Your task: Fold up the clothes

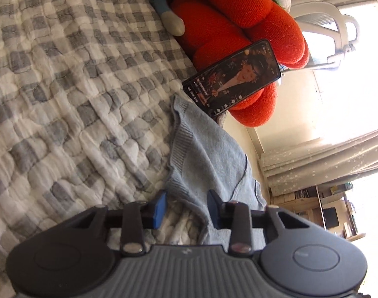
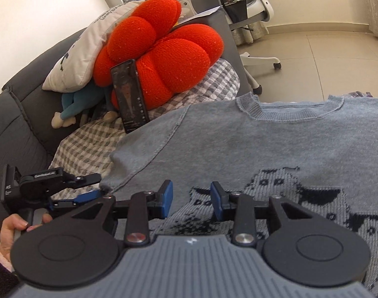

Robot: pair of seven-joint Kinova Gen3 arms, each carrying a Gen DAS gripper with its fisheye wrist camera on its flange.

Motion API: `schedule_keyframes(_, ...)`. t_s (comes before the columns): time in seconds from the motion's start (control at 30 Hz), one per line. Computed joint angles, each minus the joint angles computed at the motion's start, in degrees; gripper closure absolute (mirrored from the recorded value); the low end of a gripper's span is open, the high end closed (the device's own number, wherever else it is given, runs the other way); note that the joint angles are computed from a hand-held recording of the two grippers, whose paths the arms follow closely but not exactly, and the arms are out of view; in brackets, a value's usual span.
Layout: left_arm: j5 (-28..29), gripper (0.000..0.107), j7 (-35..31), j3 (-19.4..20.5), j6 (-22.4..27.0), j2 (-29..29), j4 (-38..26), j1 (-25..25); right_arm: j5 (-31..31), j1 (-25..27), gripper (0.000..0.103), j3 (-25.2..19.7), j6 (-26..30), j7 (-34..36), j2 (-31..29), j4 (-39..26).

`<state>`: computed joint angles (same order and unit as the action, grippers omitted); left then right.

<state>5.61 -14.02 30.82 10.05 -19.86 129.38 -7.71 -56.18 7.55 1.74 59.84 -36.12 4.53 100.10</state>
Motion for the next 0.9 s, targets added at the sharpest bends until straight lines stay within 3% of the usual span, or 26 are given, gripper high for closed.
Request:
schedule_keyframes(0.03, -0.78, 0.103, 2.33, 2.54, 0.28, 0.06, -0.30, -2.65, -0.36, 0.13, 0.065, -0.03, 1.23, 0.31, -0.36, 0.35)
schedule_keyframes(0.17, -7.71, 0.103, 11.65, 12.60, 7.47, -7.37, -1.86, -13.27, 0.02, -0.04, 0.063, 0.42, 4.08, 1.73, -2.29, 1.56)
schedule_keyframes(0.27, -13.26, 0.103, 17.21, 16.05, 10.67, -9.16, -3.43, -15.46, 1.84, -0.56, 0.062, 1.25, 4.25, 3.56, -4.41, 2.75)
schedule_keyframes(0.4, -17.69, 0.094, 18.83, 10.09, 10.48, -5.14, -3.10, -6.31, 3.98, -0.72, 0.061, 2.96, 4.71, 3.95, -6.03, 3.61)
schedule_keyframes(0.5, -18.69, 0.069, 16.17, 5.51, 12.45, -6.72, -2.85, 0.93, 4.71, 0.16, 0.056, 4.86, 5.69, 4.94, -7.46, 4.86)
schedule_keyframes(0.63, -16.89, 0.068, 9.86, -0.32, 16.77, -7.46, -3.83, 11.54, 6.17, 2.08, 0.054, 7.93, 6.71, 7.08, -9.73, 7.14)
schedule_keyframes(0.73, -20.06, 0.068, 11.30, -2.59, 19.03, -7.16, -4.25, 19.42, 7.14, 3.80, 0.054, 10.27, 7.55, 7.66, -10.54, 8.36)
schedule_keyframes(0.8, -20.60, 0.068, 12.42, -2.22, 19.90, -7.90, -4.02, 21.99, 7.66, 5.34, 0.054, 12.00, 8.45, 8.23, -11.15, 9.34)
schedule_keyframes(0.9, -18.40, 0.069, 11.47, 0.41, 19.60, -9.33, -3.23, 21.75, 8.42, 7.71, 0.054, 14.37, 9.95, 9.16, -11.78, 10.46)
